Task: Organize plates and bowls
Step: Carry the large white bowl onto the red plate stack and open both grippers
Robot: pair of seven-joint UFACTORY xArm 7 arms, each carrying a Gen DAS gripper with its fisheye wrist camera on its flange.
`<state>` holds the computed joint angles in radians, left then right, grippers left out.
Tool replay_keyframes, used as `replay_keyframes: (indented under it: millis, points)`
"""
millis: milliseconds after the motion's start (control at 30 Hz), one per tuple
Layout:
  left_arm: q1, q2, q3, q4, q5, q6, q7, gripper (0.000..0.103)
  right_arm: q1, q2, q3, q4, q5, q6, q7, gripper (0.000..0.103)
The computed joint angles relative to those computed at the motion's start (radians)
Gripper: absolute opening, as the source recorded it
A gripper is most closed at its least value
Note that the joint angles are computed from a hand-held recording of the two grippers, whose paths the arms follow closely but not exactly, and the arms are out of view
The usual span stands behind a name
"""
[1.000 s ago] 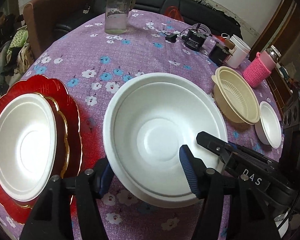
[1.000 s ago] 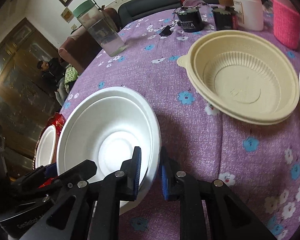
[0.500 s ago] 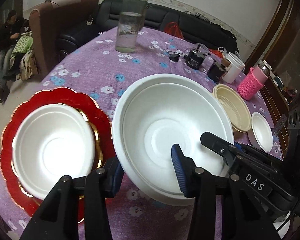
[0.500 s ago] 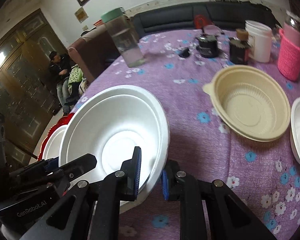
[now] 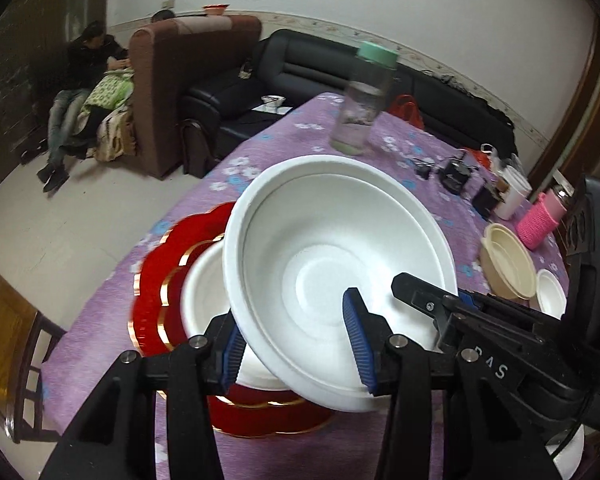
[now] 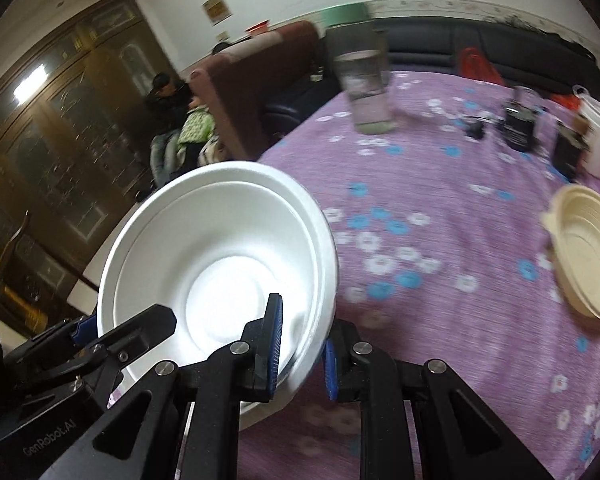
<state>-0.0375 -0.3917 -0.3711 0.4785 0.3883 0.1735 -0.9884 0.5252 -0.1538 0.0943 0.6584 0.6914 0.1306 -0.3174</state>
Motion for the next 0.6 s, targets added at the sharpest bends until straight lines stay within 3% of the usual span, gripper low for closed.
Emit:
replay_keyframes:
  millis: [167,367,600]
  points:
    - [-0.004,0.012,0.061,-0.026,-0.016,0.022,0.055,0.044,-0.04,0.096,0.067,0.065,-0.153,-0.004,0.138,0.02]
    - [0.004,0.009,0.085,-0.044,-0.017,0.025,0.093,0.046,-0.084,0.14,0.101,0.085,-0.335,0.006,0.305,0.02]
    - [-0.007,-0.043,0.137,-0.11,-0.098,-0.013,0.141,0.054,-0.099,0.156,0.112,0.087,-0.322,0.001,0.311,0.02]
